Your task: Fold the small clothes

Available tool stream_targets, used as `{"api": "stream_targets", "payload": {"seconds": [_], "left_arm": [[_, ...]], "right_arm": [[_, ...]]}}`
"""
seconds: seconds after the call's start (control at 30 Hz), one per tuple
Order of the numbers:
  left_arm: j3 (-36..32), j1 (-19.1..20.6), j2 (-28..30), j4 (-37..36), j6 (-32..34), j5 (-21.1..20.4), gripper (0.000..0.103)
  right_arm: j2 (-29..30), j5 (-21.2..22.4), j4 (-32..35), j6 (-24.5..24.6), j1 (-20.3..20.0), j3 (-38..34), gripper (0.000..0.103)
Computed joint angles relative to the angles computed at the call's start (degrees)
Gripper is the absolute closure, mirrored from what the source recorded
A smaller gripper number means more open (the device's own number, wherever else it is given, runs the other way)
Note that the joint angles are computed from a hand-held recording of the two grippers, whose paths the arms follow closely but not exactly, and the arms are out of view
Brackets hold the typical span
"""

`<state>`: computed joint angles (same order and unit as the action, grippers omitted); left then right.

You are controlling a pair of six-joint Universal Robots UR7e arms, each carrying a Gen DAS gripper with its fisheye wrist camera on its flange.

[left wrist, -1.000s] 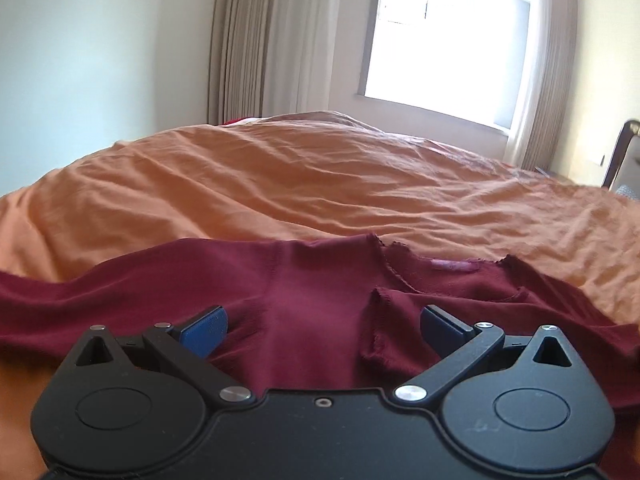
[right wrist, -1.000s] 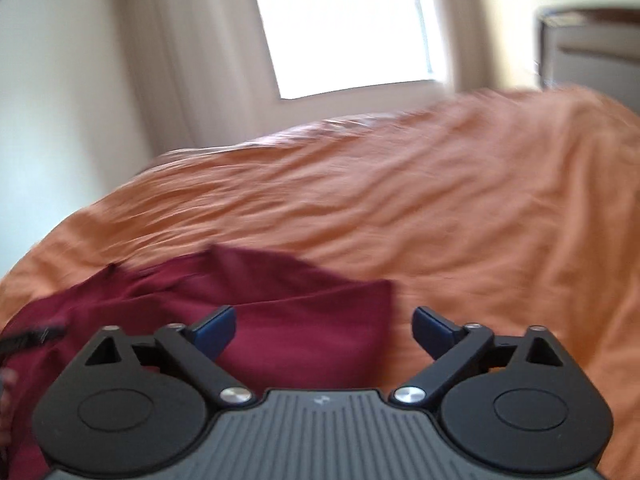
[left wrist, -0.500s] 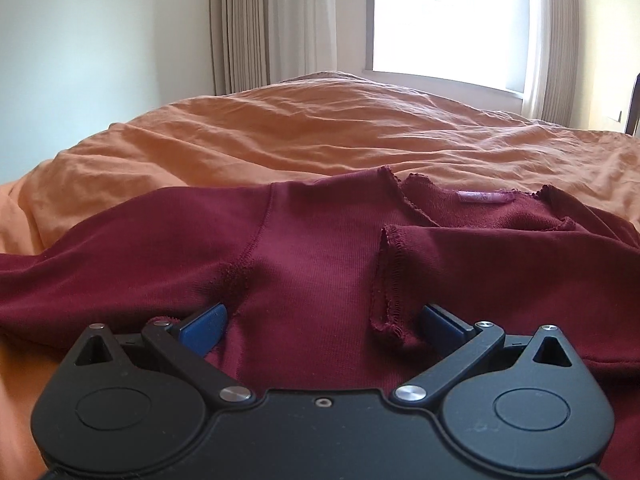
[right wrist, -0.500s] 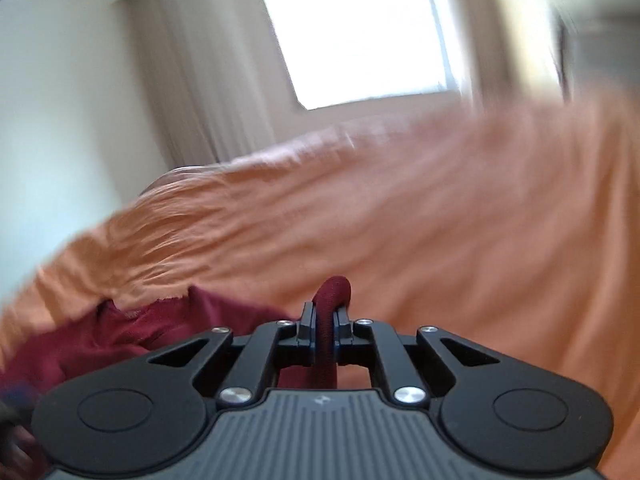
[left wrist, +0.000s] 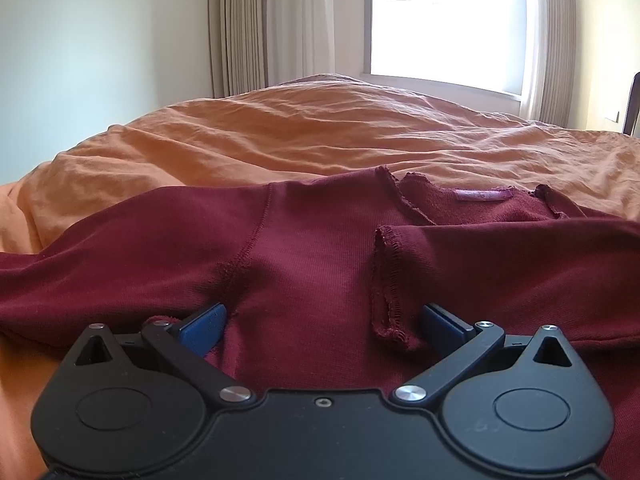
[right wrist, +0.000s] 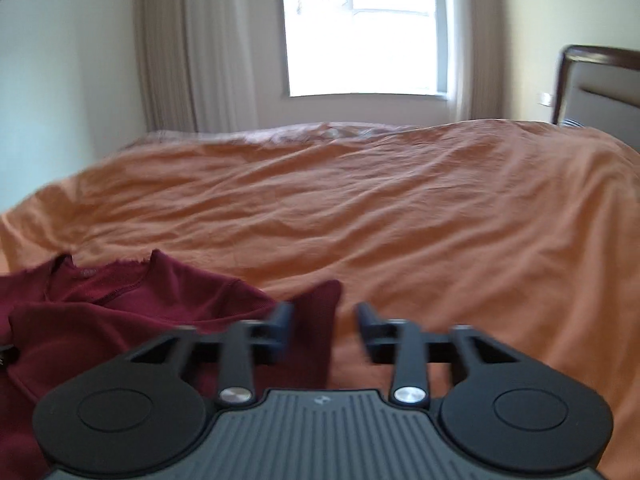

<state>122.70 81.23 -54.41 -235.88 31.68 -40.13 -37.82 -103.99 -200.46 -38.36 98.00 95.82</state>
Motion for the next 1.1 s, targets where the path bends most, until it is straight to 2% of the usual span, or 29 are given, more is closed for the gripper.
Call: {"api": "stream_targets", "payload": {"seconds": [0.1, 0.17, 0.27, 0.33, 0.4, 0.43, 0.47, 0.53, 0.63, 0.73, 0.8, 0.87, 0.97, 1.03, 1.1], "left_arm": [[0.0, 0.0, 0.1, -0.1, 0.2, 0.1, 0.000], [-0.1, 0.0, 0.2, -0.3, 0.4, 0.2, 0.000], [-0.1, -0.1, 0.3, -0.5, 0.5, 0.3, 0.000], [-0.1, -0.1, 0.3, -0.5, 0.5, 0.3, 0.000], [-0.1, -0.1, 0.3, -0.5, 0.5, 0.3, 0.000], [-0.1, -0.1, 0.3, -0.5, 0.5, 0.3, 0.000], [-0.1, -0.1, 0.3, -0.7, 0.5, 0.3, 0.000], [-0.2, -0.1, 0.5, -1.0, 0.7, 0.3, 0.000], [-0.2, -0.1, 0.6, -1.1, 0.8, 0.3, 0.000], [-0.2, 0.0, 0.6, -1.1, 0.6, 0.1, 0.000], [-0.2, -0.1, 0.6, -1.3, 0.7, 0.2, 0.000], [-0.2, -0.1, 0.6, -1.3, 0.7, 0.2, 0.000], [-0.2, -0.1, 0.6, -1.3, 0.7, 0.2, 0.000], [-0.1, -0.1, 0.6, -1.4, 0.7, 0.3, 0.000], [-0.1, -0.1, 0.6, -1.4, 0.7, 0.3, 0.000]], "right_arm": [[-4.1, 1.1, -4.7, 0.0, -1.0, 7.4, 0.030], [-6.6, 1.6, -7.8, 0.1, -1.8, 12.4, 0.011], [-9.3, 1.7, -10.0, 1.1, -2.7, 18.3, 0.010], [-9.0, 0.7, -11.2, 0.3, -2.8, 19.9, 0.010], [-6.7, -2.0, -13.2, -2.7, -1.9, 19.1, 0.014], [-5.4, -3.1, -13.7, -4.0, -1.4, 18.2, 0.021], [-4.2, -3.5, -13.9, -5.0, -0.9, 17.2, 0.026], [-1.4, -3.8, -15.7, -6.1, -0.2, 14.9, 0.029], [1.0, -1.6, -18.3, -3.6, 0.2, 12.6, 0.038], [2.3, 0.9, -21.2, -0.1, 0.3, 11.4, 0.040], [2.4, 1.2, -21.2, 1.4, 0.3, 11.3, 0.049], [1.7, -0.2, -18.9, 2.6, 0.6, 11.5, 0.077], [-0.1, -0.8, -18.1, 5.0, 0.2, 13.4, 0.087], [-1.5, -0.5, -17.3, 6.6, -0.4, 14.7, 0.089], [-1.6, -2.6, -17.2, 6.2, -0.3, 15.0, 0.092]]}}
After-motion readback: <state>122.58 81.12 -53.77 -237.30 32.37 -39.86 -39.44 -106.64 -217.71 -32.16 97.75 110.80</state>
